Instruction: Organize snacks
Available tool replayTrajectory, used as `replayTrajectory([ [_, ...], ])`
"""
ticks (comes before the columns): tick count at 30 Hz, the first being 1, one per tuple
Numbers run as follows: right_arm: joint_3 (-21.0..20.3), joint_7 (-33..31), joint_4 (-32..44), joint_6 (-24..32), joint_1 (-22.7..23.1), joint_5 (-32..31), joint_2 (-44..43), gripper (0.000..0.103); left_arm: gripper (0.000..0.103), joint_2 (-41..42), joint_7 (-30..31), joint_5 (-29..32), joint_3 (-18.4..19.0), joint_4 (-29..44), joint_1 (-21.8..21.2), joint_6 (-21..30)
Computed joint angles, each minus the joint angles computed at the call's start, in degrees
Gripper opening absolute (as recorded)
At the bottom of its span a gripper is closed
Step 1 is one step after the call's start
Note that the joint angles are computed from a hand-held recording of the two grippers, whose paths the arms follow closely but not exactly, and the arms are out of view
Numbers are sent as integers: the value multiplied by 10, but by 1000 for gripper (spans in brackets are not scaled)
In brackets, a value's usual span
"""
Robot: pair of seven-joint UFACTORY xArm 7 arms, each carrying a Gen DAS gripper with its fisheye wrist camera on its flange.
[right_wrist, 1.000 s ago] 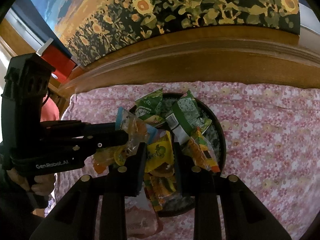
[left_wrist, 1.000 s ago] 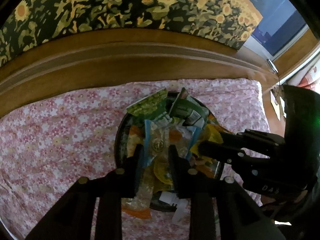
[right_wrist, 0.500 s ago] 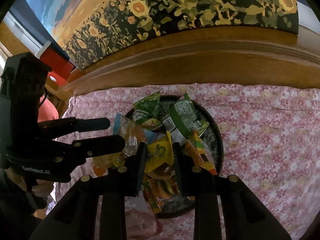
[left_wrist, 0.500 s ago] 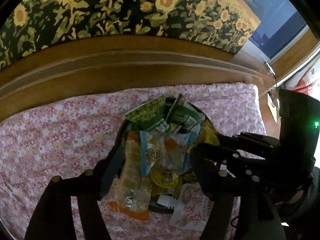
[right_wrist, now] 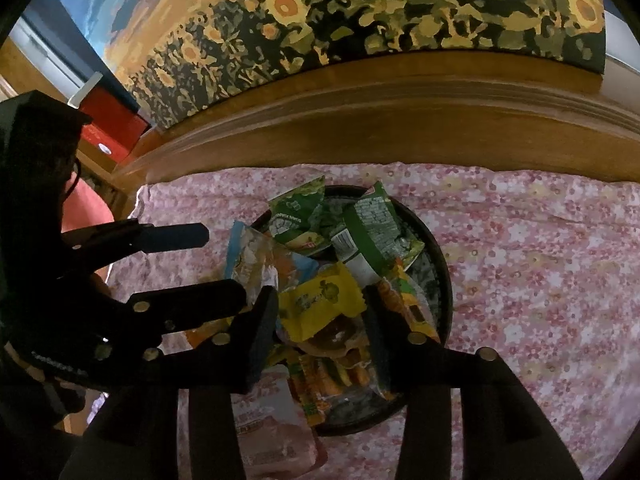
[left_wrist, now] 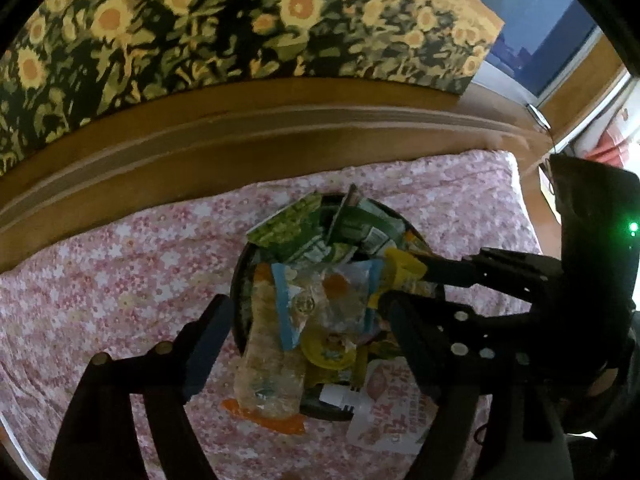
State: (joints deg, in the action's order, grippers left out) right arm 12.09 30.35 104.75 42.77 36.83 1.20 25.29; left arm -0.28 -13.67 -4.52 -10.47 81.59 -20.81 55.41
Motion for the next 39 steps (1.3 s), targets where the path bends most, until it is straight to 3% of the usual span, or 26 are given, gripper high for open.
replayTrajectory([
  [6,-1,2,-11,-5,2,-3,-11,51,86,-10,-8,7,-1,-8,-1,-9],
  [15,-5,20,-40,-10,-1,-23,-38,72,88,-31,-18,8,0,-25,3,-13],
  [27,-4,43,-63,-13,6,-54,-65,78,88,-59,-27,25,-5,-42,4,-15],
  [39,6,98,-119,-12,22,-120,-136,81,89,-140,-56,47,-25,-87,-2,-30],
])
